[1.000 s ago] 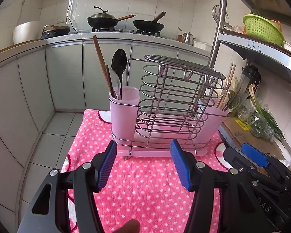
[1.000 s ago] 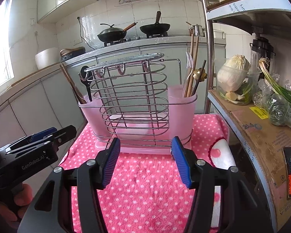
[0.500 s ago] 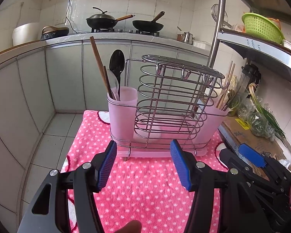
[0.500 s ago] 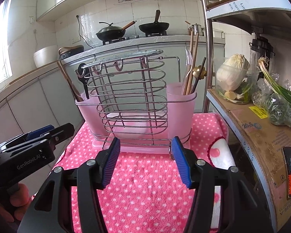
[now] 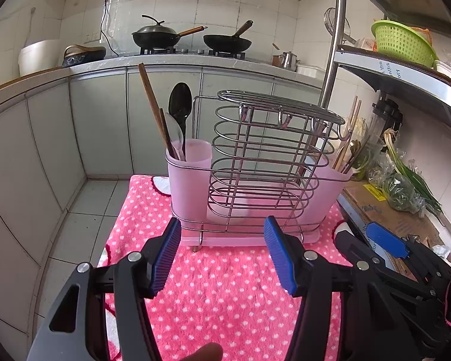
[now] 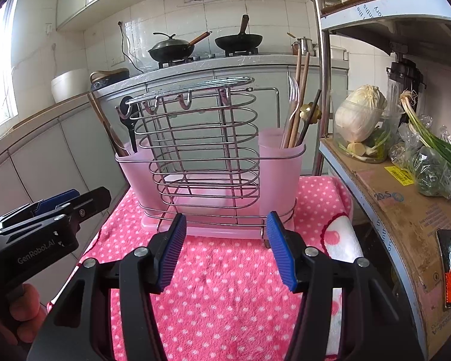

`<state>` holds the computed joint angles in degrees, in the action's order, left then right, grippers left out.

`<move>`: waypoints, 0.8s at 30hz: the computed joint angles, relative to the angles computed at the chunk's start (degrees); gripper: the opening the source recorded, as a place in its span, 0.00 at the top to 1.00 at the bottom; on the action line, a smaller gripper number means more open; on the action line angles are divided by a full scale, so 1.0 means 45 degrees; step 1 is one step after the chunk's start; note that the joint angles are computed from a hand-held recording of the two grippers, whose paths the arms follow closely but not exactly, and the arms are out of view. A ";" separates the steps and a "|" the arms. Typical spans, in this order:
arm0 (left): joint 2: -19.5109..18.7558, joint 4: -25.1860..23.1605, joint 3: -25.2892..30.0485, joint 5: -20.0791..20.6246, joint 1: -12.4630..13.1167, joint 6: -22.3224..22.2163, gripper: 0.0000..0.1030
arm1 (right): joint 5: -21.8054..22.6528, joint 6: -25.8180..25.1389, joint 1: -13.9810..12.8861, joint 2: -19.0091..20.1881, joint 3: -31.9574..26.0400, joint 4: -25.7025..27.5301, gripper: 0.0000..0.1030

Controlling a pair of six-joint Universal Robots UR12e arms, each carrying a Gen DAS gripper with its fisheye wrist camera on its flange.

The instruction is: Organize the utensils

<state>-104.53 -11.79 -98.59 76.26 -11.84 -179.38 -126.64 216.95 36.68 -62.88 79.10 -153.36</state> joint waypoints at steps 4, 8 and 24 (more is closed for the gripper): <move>0.0011 -0.0007 -0.0008 0.0012 -0.0007 0.0029 0.45 | 0.0014 0.0035 -0.0003 -0.0003 0.0004 0.0011 0.46; 0.0005 0.0054 -0.0030 -0.0019 -0.0001 0.0041 0.45 | 0.0007 0.0075 -0.0003 -0.0001 0.0000 0.0045 0.46; 0.0008 0.0054 -0.0059 -0.0107 0.0043 0.0183 0.45 | 0.0121 0.0148 -0.0038 0.0019 0.0020 0.0152 0.45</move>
<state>-104.50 -11.55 -98.86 75.78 -11.65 -178.55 -126.10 217.61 36.51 -62.79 79.19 -152.68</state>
